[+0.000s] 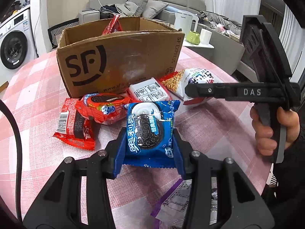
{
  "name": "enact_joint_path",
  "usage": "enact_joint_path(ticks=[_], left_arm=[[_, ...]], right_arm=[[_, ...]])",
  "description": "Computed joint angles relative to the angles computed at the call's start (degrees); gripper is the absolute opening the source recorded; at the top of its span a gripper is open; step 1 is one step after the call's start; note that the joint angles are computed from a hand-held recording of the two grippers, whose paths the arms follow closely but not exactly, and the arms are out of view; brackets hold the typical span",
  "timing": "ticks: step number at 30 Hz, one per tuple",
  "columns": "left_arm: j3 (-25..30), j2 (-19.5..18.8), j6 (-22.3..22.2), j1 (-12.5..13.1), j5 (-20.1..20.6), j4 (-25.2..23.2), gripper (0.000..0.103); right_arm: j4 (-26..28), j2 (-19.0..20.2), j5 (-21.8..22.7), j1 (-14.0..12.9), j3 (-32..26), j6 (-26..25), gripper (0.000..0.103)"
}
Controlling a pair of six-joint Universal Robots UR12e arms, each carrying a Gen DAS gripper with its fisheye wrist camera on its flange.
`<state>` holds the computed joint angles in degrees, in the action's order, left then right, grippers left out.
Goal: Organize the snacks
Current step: 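Grasp the blue Oreo pack with the left gripper while the right gripper grasps the white noodle bag, then lift the Oreo pack and noodle bag and carry them over the box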
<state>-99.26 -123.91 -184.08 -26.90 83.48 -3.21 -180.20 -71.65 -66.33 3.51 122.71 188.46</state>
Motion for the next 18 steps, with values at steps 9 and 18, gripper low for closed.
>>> enact_joint_path(ticks=[9,18], left_arm=[[-1.99,1.43,-0.9,0.59,0.19,2.66,0.041],[-4.19,2.94,-2.42,1.39,0.7,6.27,0.041]], right_arm=[[-1.6,-1.36,1.14,-0.24,1.01,-2.37,0.048],[-3.97,-3.21,3.19,-0.69,2.11,-3.34,0.048]])
